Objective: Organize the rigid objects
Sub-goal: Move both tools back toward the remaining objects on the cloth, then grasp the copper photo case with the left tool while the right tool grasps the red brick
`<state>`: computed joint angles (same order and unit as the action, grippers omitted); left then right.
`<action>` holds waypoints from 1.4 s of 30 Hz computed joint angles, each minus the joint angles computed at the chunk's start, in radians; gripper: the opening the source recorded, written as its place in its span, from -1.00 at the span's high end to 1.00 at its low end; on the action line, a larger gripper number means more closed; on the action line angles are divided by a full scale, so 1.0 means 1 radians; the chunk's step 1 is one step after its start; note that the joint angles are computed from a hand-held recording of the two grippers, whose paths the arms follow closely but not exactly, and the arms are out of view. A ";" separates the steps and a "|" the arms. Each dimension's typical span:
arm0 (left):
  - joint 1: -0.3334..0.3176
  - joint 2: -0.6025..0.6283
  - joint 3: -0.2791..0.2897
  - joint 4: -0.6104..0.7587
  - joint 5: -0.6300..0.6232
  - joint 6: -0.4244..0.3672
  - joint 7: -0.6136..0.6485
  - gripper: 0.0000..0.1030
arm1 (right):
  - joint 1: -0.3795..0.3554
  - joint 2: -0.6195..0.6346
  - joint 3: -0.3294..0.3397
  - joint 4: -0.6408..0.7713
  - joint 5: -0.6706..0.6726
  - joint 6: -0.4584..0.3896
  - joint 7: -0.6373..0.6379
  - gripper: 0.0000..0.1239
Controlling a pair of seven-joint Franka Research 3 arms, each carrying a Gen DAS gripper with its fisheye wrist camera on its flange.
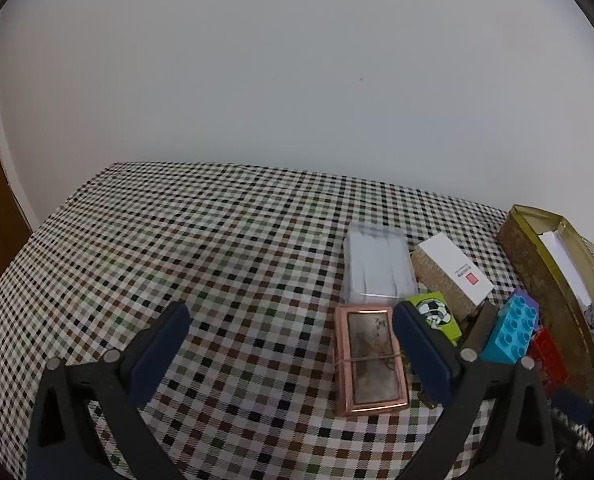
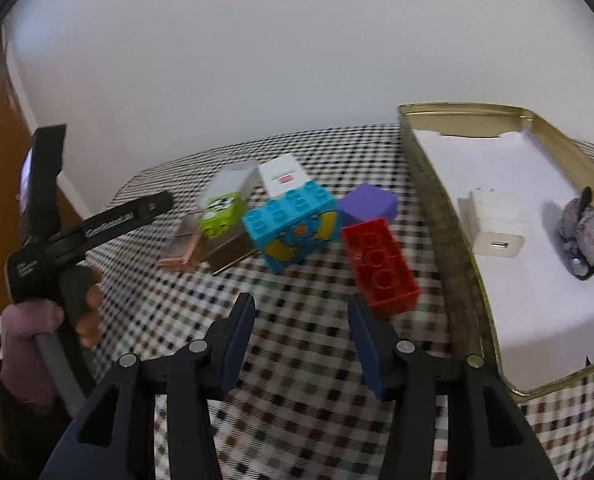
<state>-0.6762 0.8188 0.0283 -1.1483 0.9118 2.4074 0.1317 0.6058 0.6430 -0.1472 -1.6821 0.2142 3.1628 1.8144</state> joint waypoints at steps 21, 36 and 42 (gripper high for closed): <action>0.018 -0.026 -0.002 -0.047 0.007 0.023 0.005 -0.99 | 0.054 0.120 -0.165 0.226 -0.168 -0.261 0.196 0.05; 0.032 -0.036 -0.018 -0.059 0.000 0.003 0.008 -0.99 | -0.092 0.170 -0.008 0.351 -0.293 -0.320 0.214 0.17; 0.074 -0.017 -0.062 -0.050 -0.075 0.096 0.122 -0.99 | -0.284 0.090 0.256 0.190 -0.122 -0.155 -0.013 0.35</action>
